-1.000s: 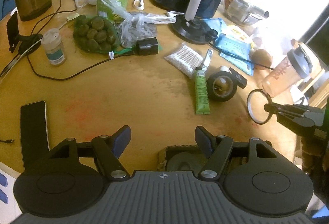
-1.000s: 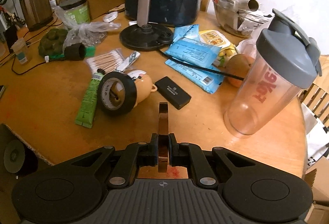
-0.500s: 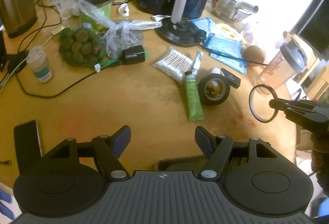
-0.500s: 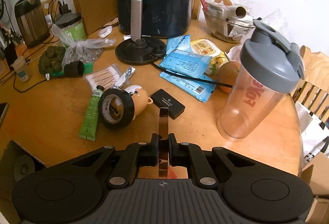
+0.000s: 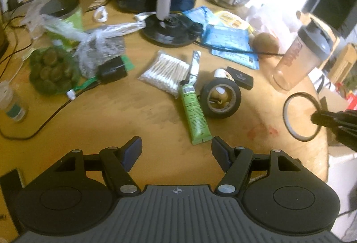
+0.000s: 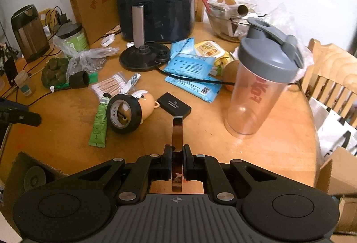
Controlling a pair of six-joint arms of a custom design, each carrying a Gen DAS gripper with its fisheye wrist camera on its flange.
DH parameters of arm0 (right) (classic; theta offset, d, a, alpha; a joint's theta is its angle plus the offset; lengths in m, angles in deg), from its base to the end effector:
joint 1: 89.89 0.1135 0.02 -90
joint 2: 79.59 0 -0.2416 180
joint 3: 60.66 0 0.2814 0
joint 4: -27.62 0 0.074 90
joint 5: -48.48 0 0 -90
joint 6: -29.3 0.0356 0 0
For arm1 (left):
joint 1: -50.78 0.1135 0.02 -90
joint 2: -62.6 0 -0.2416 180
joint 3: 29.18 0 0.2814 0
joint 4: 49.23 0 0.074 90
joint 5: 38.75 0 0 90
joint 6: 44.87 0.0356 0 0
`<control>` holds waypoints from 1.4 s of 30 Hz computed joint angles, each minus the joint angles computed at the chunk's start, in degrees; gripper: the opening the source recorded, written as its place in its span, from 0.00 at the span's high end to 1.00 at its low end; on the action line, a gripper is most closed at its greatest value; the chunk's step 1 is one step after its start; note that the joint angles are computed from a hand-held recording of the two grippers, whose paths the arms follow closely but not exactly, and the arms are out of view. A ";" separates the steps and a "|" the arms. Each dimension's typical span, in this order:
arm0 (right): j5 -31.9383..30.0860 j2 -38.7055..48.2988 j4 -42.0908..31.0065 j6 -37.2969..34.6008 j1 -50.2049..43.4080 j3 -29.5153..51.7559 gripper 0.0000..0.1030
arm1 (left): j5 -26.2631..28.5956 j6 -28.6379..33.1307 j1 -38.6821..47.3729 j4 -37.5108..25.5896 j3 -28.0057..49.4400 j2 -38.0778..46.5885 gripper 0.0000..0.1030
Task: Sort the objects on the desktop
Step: 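Grasp the green tube with the left gripper while the right holds the tape ring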
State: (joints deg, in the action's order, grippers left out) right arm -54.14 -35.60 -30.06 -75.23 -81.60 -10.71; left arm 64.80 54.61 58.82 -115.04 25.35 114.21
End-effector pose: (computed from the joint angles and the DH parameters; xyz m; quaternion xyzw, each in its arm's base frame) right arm 0.1903 0.0356 0.2252 -0.2211 0.9133 0.0859 0.3311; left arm 0.1997 0.0198 0.2205 0.0398 0.9649 -0.0779 0.2475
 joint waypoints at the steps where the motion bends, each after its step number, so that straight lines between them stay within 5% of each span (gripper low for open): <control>1: 0.10 -0.56 -0.42 0.18 -0.28 -0.11 0.89 | -0.27 -0.04 -0.85 0.95 0.00 0.98 0.34; 20: -2.45 -7.68 -7.48 -1.21 -11.49 -0.99 0.89 | -7.42 -0.69 -13.68 16.53 3.06 24.42 0.34; 30: -3.56 -7.76 -7.76 -2.26 -14.71 -1.37 0.89 | -11.92 3.23 -11.46 17.89 2.77 25.61 0.34; 37: -4.15 -6.76 -6.82 -1.42 -14.53 -1.50 0.89 | -6.37 4.28 -7.38 16.99 4.26 25.97 0.35; 42: -3.77 -6.88 -6.45 -1.24 -13.76 -1.85 0.89 | -5.41 2.51 -7.72 17.79 4.94 27.26 0.46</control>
